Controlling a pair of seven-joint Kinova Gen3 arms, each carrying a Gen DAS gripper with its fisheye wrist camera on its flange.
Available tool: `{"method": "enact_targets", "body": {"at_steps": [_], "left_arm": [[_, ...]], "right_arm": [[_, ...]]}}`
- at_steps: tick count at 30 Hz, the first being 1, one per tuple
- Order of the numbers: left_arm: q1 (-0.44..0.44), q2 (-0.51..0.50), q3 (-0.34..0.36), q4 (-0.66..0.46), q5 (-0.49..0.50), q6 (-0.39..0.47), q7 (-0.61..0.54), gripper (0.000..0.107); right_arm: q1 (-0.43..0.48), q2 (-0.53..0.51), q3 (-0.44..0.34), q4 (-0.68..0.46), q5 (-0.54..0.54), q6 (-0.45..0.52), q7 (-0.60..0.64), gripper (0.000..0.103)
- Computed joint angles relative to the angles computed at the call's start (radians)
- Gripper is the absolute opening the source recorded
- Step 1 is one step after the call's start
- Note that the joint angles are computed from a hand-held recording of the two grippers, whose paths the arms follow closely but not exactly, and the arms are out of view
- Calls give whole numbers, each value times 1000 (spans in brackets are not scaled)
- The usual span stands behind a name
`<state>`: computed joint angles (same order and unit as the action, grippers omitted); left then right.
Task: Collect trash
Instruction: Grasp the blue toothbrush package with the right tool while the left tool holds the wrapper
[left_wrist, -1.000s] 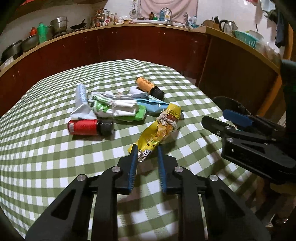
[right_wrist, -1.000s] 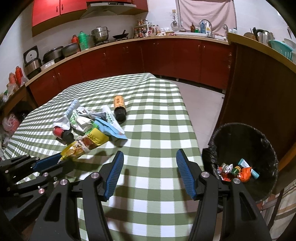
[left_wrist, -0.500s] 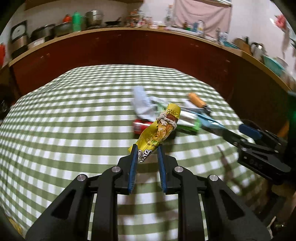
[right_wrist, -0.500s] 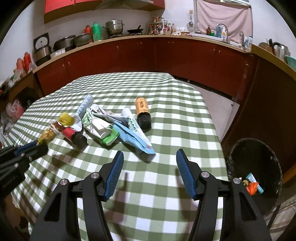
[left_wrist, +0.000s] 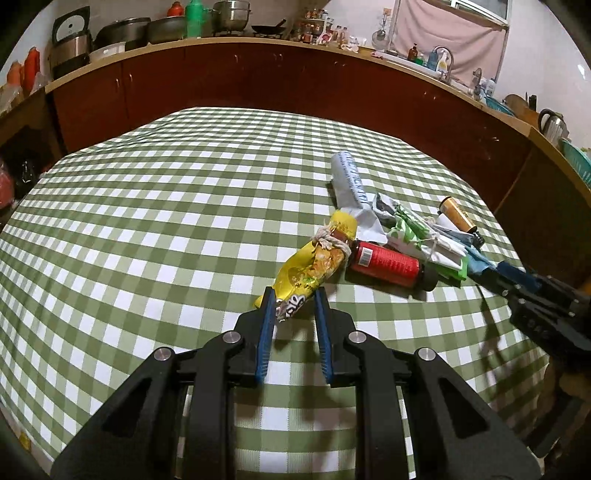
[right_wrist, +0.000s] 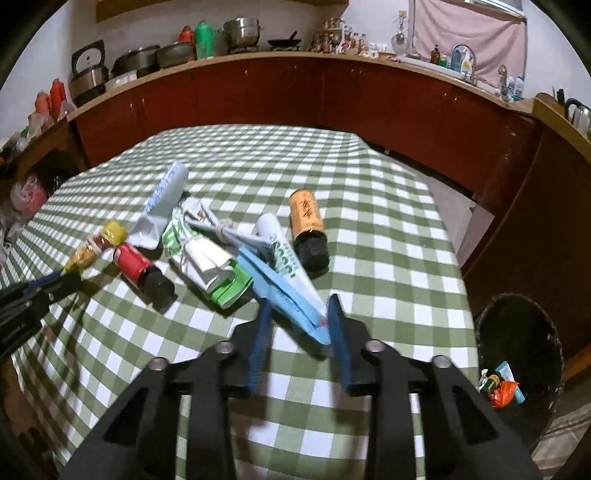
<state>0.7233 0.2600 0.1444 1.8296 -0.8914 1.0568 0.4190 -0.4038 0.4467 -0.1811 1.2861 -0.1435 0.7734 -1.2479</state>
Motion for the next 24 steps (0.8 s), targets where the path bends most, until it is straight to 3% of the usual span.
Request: {"method": "enact_targets", "body": {"at_steps": [12,19,24], "left_arm": [[18,8,5,10,-22,-1,33,21],[42,16,7,3,-21,13,47,21],[50,11,9,6,-20,22,65,21]], "right_arm": [[31,-54,-9,88,-29,-51,14,19],[64,-75,-21,100,-73,0,49,20],[61,-68,-16,87,-86,28,57,39]]}}
